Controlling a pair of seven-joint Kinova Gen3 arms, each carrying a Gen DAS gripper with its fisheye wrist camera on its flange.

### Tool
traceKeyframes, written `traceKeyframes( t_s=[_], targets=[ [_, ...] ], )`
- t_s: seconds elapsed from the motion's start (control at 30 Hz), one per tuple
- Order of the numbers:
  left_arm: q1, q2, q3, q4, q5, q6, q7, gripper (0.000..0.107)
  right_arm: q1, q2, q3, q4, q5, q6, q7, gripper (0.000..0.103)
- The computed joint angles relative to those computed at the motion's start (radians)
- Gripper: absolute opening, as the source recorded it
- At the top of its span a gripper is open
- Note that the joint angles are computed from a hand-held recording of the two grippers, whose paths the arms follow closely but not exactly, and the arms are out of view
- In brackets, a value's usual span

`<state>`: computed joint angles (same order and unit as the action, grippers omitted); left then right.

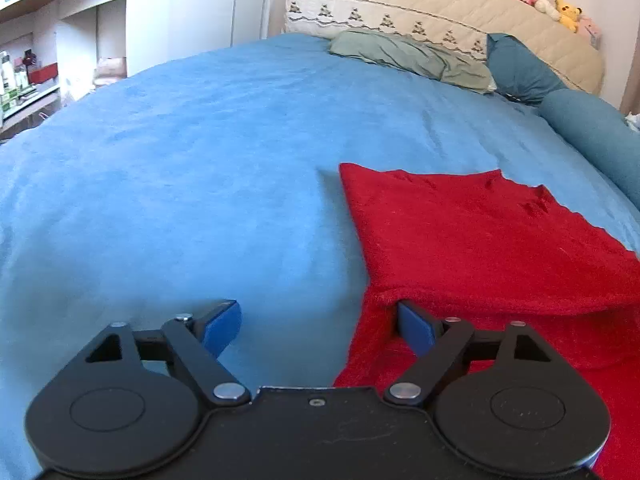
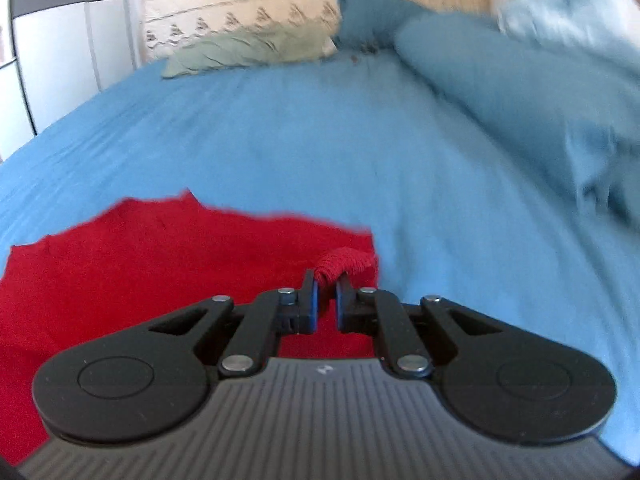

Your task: Fold small clothes

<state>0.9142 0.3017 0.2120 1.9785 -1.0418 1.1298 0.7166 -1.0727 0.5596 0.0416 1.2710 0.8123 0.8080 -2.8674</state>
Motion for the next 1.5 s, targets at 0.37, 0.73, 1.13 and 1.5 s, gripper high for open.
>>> traceKeyframes(
  t_s=[0.37,0.73,1.13,1.5],
  targets=[
    [0.020,-0.036,0.029,-0.024,0.086,0.065,-0.043,0.085,-0.096,-0.056,0.047,0.213,0.215,-0.087,-0.130,0.098],
    [-0.046,-0.020,0.134,-0.021,0.056,0.066,-0.081,0.085,0.013,0.008,0.005,0.197,0.153,-0.260,-0.143,0.103],
    [0.240,-0.120,0.126,-0.306,0.106,0.510,-0.256,0.103,-0.123,-0.420,-0.006,0.416,0.235,-0.118,-0.133,0.103],
    [0.369,-0.062,0.336,-0.436,0.194,0.544,-0.046,0.102,-0.058,-0.714,-0.290,0.509,-0.158,0.214,0.056,0.103]
  ],
)
